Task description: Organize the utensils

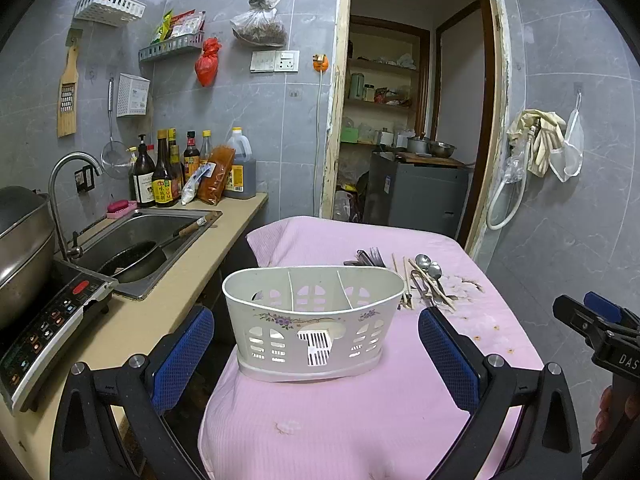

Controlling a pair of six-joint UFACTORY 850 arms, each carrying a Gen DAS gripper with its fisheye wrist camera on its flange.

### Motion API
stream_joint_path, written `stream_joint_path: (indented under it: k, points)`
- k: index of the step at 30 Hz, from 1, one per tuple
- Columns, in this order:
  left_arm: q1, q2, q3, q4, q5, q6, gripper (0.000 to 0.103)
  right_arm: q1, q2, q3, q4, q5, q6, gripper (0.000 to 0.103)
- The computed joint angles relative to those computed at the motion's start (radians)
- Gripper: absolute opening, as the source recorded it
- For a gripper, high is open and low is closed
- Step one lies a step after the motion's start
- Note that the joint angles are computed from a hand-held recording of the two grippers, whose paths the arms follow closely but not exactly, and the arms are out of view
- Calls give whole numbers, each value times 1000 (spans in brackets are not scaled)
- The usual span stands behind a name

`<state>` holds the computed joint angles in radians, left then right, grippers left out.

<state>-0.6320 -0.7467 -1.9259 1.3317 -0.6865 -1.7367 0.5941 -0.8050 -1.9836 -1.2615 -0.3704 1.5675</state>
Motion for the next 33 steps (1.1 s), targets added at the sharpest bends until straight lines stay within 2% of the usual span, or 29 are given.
stream_joint_path:
  k: [33]
  points:
    - [3,-10,-13,-10,3,8,103,-3,-16,-29,59,-6,-56,102]
